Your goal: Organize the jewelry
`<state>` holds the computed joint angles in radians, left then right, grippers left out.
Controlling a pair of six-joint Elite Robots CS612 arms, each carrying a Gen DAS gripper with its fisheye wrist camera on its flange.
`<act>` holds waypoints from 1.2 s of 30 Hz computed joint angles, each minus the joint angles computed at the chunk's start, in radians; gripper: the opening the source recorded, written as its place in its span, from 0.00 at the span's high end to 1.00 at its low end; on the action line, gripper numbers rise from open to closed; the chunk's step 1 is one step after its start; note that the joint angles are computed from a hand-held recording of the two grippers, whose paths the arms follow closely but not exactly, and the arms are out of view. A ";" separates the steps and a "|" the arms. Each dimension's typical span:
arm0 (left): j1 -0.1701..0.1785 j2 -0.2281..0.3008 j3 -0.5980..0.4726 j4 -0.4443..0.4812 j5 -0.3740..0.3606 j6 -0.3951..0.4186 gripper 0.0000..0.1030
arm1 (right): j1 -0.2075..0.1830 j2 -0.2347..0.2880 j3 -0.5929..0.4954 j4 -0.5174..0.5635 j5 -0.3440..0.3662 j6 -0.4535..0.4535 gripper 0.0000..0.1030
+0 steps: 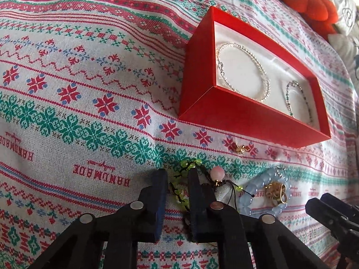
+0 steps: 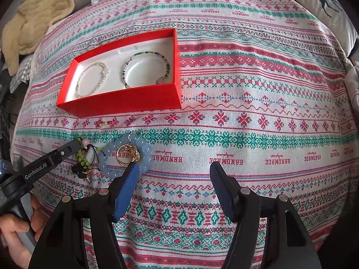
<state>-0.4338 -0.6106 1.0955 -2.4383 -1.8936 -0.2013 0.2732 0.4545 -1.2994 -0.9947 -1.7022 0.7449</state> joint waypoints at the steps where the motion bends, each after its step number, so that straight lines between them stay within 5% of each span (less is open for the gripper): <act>1: -0.002 0.001 -0.002 0.002 0.006 0.002 0.94 | -0.001 0.000 0.001 0.000 0.001 0.001 0.34; 16: 0.015 -0.038 0.053 -0.087 -0.043 -0.035 0.99 | -0.006 0.003 0.038 -0.030 0.058 -0.004 0.35; 25: 0.017 -0.047 0.065 -0.090 -0.039 -0.026 0.99 | -0.002 0.007 0.050 -0.051 0.054 -0.008 0.62; 33: 0.008 -0.049 0.069 -0.083 -0.008 -0.025 0.99 | 0.017 -0.011 0.098 -0.059 -0.017 -0.090 0.71; 36: 0.005 -0.051 0.071 -0.088 -0.006 -0.024 0.99 | 0.022 -0.017 0.114 -0.067 -0.042 -0.122 0.88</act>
